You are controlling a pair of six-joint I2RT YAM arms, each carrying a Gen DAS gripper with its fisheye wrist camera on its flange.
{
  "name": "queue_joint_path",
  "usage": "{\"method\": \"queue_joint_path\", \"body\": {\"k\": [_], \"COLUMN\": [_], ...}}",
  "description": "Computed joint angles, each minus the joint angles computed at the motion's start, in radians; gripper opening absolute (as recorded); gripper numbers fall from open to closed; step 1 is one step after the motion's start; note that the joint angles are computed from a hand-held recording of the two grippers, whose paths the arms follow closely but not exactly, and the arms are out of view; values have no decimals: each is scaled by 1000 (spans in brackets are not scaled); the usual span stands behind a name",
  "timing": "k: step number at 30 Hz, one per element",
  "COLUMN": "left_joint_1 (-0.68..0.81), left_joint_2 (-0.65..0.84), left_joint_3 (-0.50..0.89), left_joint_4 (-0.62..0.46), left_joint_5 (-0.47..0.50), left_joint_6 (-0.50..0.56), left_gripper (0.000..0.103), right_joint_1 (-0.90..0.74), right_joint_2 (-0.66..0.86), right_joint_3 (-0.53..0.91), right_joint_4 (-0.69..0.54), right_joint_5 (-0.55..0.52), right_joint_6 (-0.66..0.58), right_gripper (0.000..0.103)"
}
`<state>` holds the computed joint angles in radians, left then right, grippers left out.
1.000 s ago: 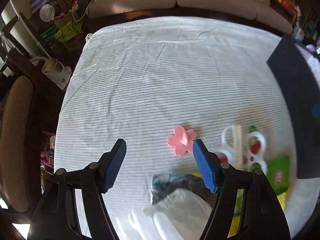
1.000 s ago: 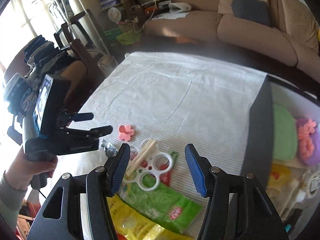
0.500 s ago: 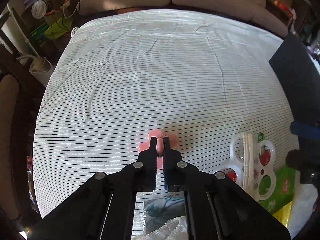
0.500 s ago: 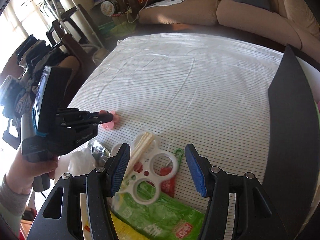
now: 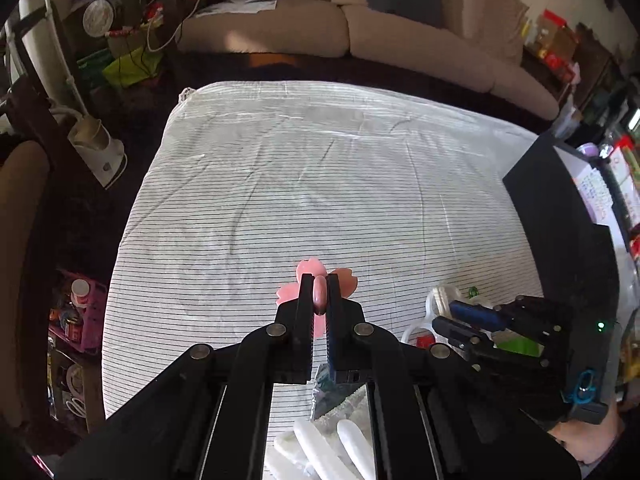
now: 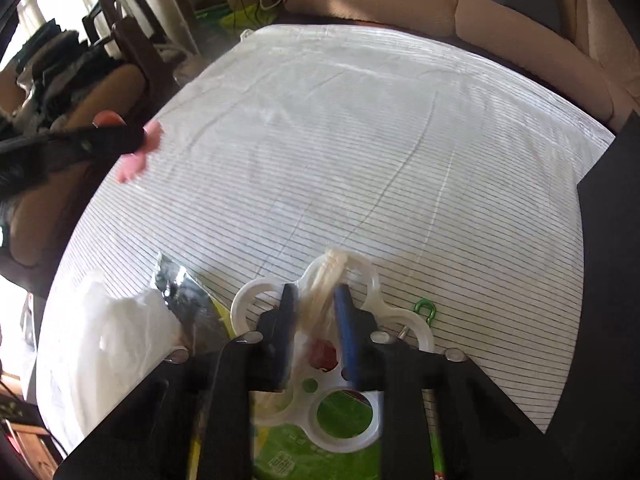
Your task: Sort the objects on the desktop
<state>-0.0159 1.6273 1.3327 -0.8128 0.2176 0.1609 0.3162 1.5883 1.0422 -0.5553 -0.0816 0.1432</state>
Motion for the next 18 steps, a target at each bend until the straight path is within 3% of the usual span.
{"method": "queue_joint_path", "body": {"k": [5,10,14,18], "left_joint_1": [-5,-75,-222,-429], "left_joint_2": [-45,-99,-119,-65], "left_joint_3": [3,32,101,232], "left_joint_4": [-51,-108,-151,-177], "left_joint_5": [39,48,31,-19], "left_joint_6": [-1,-44,-131,-247], "left_gripper": [5,5,5,5], "right_joint_1": [-39,-148,-328,-632], "right_joint_2": [-76,-230,-337,-328], "right_joint_3": [-36,1,105,268], "right_joint_4": [4,-113,-283,-449], "right_joint_5": [-43,-151,-231,-324], "right_joint_6": [-5,-26,-129,-304], "right_gripper": [12,12,12,12]}}
